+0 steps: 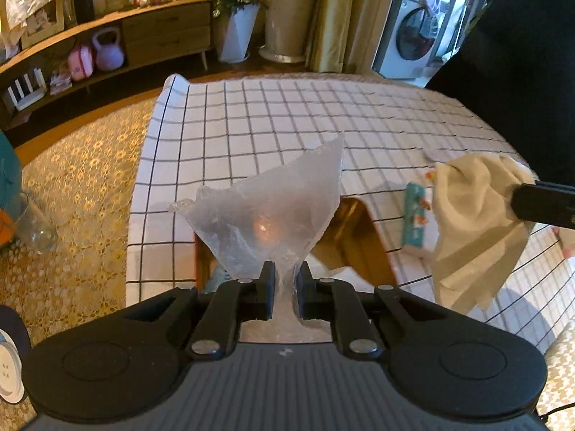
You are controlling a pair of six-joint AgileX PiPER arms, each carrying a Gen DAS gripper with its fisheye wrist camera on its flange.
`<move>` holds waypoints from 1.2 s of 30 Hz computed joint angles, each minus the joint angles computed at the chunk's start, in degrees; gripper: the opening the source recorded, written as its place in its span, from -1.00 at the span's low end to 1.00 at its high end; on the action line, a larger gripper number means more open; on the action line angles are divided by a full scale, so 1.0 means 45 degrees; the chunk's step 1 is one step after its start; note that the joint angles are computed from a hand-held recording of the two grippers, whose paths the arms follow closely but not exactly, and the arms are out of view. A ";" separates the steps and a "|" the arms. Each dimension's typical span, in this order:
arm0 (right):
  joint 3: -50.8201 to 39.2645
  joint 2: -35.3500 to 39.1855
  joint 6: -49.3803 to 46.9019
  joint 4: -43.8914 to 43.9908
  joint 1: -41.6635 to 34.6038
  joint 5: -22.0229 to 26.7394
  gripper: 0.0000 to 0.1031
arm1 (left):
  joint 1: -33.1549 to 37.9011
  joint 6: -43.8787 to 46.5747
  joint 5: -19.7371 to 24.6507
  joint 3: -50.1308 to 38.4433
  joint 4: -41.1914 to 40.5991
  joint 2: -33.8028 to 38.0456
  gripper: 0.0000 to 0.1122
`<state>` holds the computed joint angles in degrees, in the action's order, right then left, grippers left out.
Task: Organize soft objects
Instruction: 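Carry the plastic bag and tissue over the gold tin with both tools, then open the left tool to drop the bag while the right tool releases tissue into the tin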
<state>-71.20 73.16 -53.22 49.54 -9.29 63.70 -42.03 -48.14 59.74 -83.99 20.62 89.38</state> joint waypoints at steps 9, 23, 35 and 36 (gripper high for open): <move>0.0814 0.0721 0.1285 -0.1271 0.2520 -0.2252 -0.99 | 0.1509 0.1089 -0.1556 0.1074 -0.1211 0.0325 -0.78; 0.2089 0.1496 0.2258 -0.2364 0.3629 -0.3610 -0.99 | 0.2079 0.2298 -0.2530 0.0667 -0.2462 0.1865 -0.78; 0.2552 0.1902 0.2491 -0.2540 0.4186 -0.3851 -0.98 | 0.2333 0.2797 -0.2979 0.0913 -0.2838 0.2025 -0.78; 0.2619 0.1876 0.2374 -0.2451 0.4151 -0.3845 -0.98 | 0.2282 0.2792 -0.2969 0.0910 -0.2743 0.2024 -0.78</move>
